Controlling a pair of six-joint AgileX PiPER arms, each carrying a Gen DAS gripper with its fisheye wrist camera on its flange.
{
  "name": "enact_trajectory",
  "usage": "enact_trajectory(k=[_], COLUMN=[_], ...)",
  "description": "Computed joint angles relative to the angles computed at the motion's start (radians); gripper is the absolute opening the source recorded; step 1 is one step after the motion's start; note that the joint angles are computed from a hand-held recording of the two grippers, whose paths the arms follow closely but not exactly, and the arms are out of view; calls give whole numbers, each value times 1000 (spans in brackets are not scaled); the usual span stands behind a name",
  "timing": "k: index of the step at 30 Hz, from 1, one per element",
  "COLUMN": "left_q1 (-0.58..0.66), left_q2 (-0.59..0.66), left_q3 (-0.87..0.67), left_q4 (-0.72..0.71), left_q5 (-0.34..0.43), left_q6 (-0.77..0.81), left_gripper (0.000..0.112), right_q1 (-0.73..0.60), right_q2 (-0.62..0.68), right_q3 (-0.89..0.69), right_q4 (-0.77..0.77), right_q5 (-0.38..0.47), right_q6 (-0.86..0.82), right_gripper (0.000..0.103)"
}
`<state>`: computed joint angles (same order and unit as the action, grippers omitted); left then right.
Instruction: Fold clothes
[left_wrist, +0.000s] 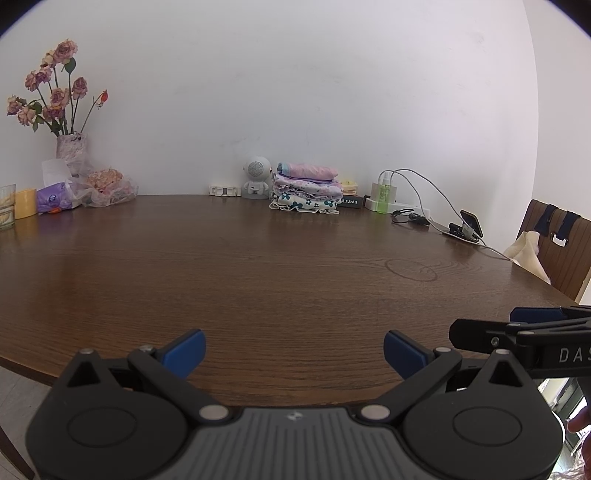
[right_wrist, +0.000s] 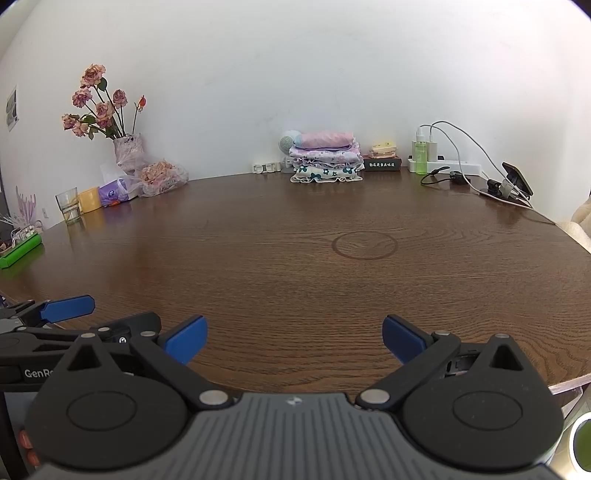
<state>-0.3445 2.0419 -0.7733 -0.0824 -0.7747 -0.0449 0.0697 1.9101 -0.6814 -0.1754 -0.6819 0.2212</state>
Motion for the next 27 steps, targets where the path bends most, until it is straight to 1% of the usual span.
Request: enact_trajectory(k=[27], left_q1=[-2], left_q2=[0], left_q3=[5], left_q4=[-5], left_q5=[-4], left_q6=[4], left_gripper=[103], right_q1=[-3], right_q2=[-6], right_q3=[1], right_q4=[-6], right_q5=[6], right_q6=[6], right_gripper=[103])
